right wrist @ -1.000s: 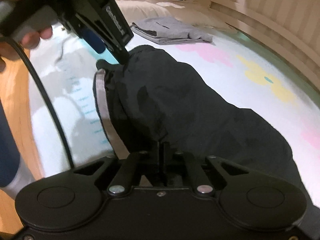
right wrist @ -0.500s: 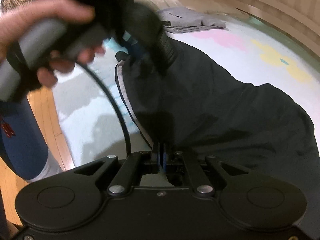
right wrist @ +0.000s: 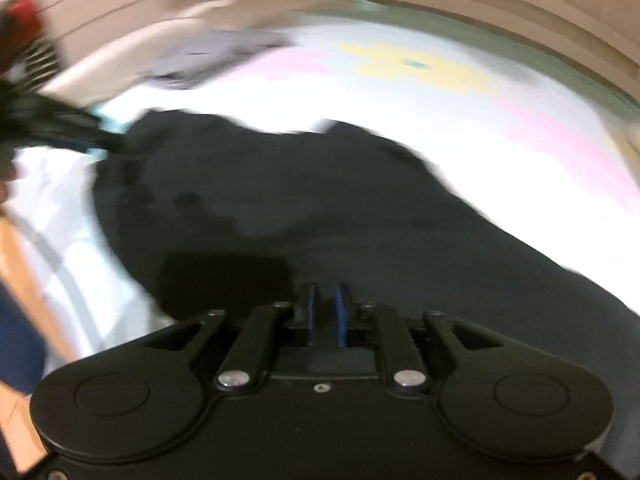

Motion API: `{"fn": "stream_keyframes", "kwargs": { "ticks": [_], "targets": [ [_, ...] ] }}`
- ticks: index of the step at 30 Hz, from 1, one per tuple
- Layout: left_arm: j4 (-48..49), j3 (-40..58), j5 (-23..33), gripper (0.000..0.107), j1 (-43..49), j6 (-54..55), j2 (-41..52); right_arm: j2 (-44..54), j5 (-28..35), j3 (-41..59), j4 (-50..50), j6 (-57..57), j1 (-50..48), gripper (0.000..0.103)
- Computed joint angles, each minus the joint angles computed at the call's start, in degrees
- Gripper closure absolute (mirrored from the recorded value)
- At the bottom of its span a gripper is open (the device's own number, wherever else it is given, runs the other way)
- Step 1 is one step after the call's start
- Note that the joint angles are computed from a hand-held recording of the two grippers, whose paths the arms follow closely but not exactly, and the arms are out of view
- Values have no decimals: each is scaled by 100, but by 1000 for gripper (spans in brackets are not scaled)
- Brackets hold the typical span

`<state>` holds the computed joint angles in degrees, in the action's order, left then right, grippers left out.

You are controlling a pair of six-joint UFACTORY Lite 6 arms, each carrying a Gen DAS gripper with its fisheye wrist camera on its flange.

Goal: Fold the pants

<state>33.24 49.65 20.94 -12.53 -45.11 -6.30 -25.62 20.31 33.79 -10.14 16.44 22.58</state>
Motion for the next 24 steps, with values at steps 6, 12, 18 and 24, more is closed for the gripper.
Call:
{"fn": "stream_keyframes", "kwargs": {
  "ticks": [6,12,18,24],
  "targets": [
    [-765,538,3,62,-1095,559,886,-27,710,119,1742,-2173,-2318,67],
    [-696,1232,179,62,-1802,553,2063,589,1438,604,2295,-4082,-4650,67],
    [-6,1288,368,55,-2130,-204,2488,2151,1715,1673,1622,-4106,-6299,67],
    [25,1072,397,53,-2245,-399,2264,3098,2179,2828,2277,-4962,-7650,67]
  ]
}}
